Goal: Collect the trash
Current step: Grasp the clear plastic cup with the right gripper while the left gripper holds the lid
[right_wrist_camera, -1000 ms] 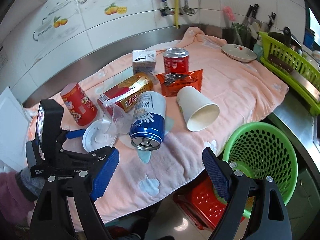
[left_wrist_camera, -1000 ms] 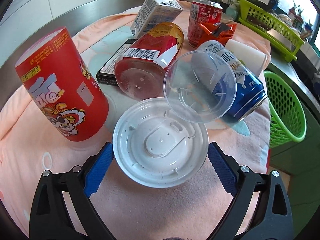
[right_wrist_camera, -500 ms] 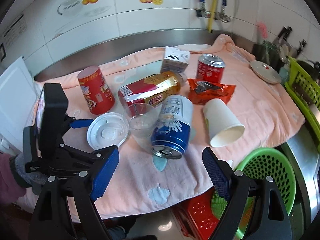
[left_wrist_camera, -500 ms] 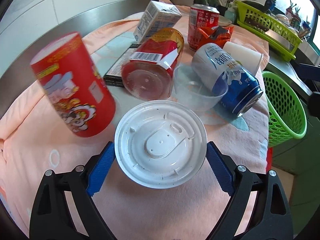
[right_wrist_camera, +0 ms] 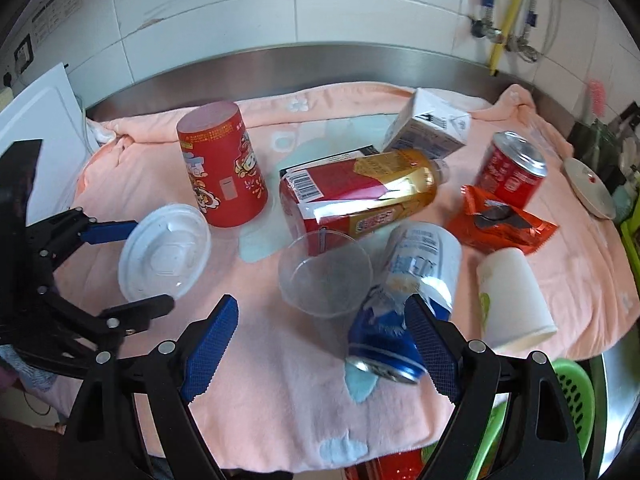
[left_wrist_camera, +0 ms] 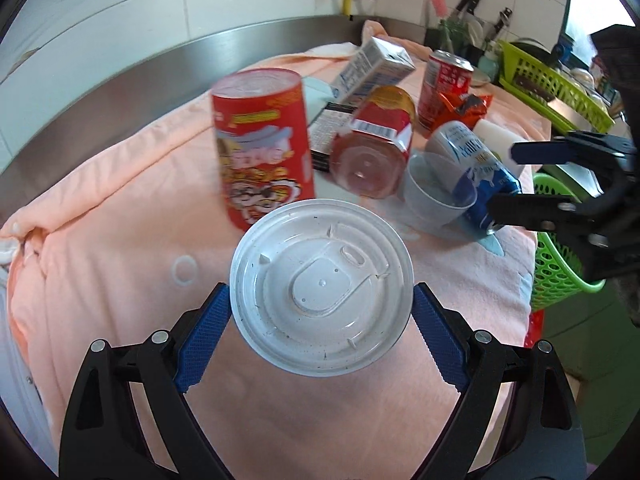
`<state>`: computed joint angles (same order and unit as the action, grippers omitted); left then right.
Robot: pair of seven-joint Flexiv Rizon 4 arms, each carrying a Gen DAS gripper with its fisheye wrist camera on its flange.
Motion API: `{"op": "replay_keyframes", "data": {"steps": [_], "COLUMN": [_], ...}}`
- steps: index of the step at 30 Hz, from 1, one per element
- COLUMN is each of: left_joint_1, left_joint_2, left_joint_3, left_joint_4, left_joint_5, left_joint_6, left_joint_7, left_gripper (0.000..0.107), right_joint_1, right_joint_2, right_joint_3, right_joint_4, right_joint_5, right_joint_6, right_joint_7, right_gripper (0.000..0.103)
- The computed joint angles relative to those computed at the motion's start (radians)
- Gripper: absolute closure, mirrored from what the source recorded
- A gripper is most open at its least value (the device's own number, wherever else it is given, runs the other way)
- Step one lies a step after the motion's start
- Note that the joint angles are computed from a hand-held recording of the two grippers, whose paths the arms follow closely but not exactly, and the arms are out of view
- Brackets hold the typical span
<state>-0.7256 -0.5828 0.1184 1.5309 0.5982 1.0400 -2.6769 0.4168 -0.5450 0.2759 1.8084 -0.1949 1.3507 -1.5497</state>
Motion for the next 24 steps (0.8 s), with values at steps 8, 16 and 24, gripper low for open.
{"op": "replay_keyframes", "data": {"steps": [8,16,24], "left_joint_1": [-0.002,0.003,0.016], "left_joint_2": [0.034,0.055,0.070], "left_joint_3": [0.005,-0.006,-0.020], "left_joint_4": [0.034,0.051,0.065], "left_joint_5": [0.028,0.062,0.080], "left_joint_6": [-0.015,-0.040,-0.054], "left_joint_7": [-0.033,-0.058,-0.076], "left_gripper": [0.019,0.019,0.019], "right_joint_1": [0.037,0.074,0.093], "right_joint_2": [-0.086,-0.144,-0.158], "right_joint_3": [-0.018,-0.039,-0.054], "right_joint_4": [-0.123,-0.199,-0.215], "right_joint_5": [-0.035,-0.051,-0.053], "right_joint_6": [-0.104,-0.176,-0.199], "right_joint_7": [-0.029,-0.033,-0.025], "right_gripper": [0.018,0.018,0.039]}}
